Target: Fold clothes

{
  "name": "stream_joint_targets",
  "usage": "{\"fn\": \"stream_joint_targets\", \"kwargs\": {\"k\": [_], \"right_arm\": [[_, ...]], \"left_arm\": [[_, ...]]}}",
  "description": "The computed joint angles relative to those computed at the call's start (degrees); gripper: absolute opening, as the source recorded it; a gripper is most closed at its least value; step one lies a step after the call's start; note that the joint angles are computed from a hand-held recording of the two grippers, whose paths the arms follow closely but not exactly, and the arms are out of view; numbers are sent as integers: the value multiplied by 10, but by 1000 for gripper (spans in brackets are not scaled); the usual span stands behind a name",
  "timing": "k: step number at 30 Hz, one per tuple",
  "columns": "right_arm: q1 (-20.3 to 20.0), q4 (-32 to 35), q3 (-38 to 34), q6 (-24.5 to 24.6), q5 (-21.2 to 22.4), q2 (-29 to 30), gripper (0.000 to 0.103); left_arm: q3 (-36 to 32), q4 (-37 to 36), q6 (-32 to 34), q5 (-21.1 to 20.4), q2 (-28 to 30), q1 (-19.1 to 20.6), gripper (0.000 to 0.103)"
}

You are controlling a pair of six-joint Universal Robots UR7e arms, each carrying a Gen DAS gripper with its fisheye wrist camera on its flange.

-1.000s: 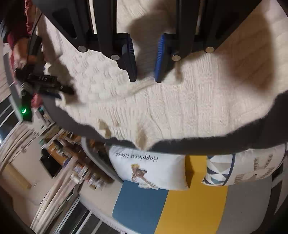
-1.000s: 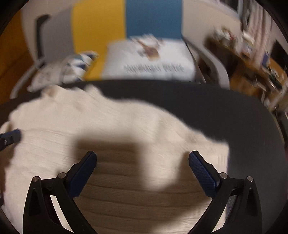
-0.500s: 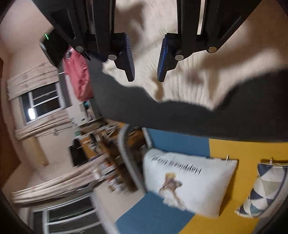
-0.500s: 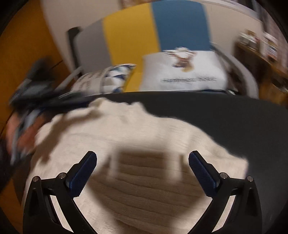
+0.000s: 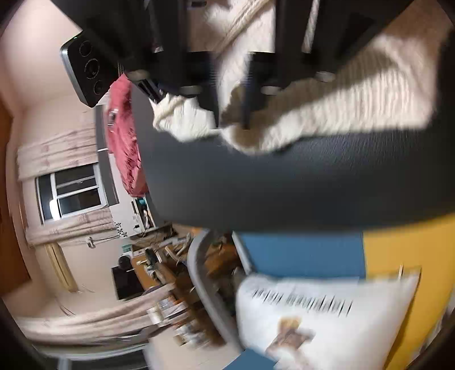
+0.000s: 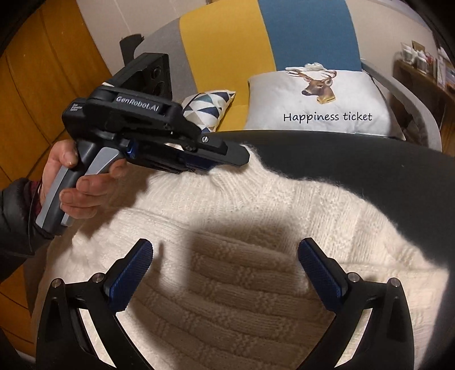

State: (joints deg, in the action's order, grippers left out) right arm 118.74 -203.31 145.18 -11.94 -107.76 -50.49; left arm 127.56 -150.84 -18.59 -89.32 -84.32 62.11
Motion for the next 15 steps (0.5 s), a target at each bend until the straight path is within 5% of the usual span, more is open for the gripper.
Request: {"fn": "stream_joint_targets", "kwargs": {"k": [6, 10, 12, 15], "right_arm": [[20, -5, -8, 12, -39, 23, 103], [35, 1, -15, 13, -70, 34, 103], [32, -3, -14, 10, -69, 36, 103], [22, -12, -8, 5, -54, 32, 103]], "left_arm": [[-5, 3, -4, 140, 40, -48, 2], [1, -4, -29, 128, 30, -41, 6], [12, 4, -49, 118, 0, -42, 20], [51, -19, -80, 131, -73, -53, 22]]}}
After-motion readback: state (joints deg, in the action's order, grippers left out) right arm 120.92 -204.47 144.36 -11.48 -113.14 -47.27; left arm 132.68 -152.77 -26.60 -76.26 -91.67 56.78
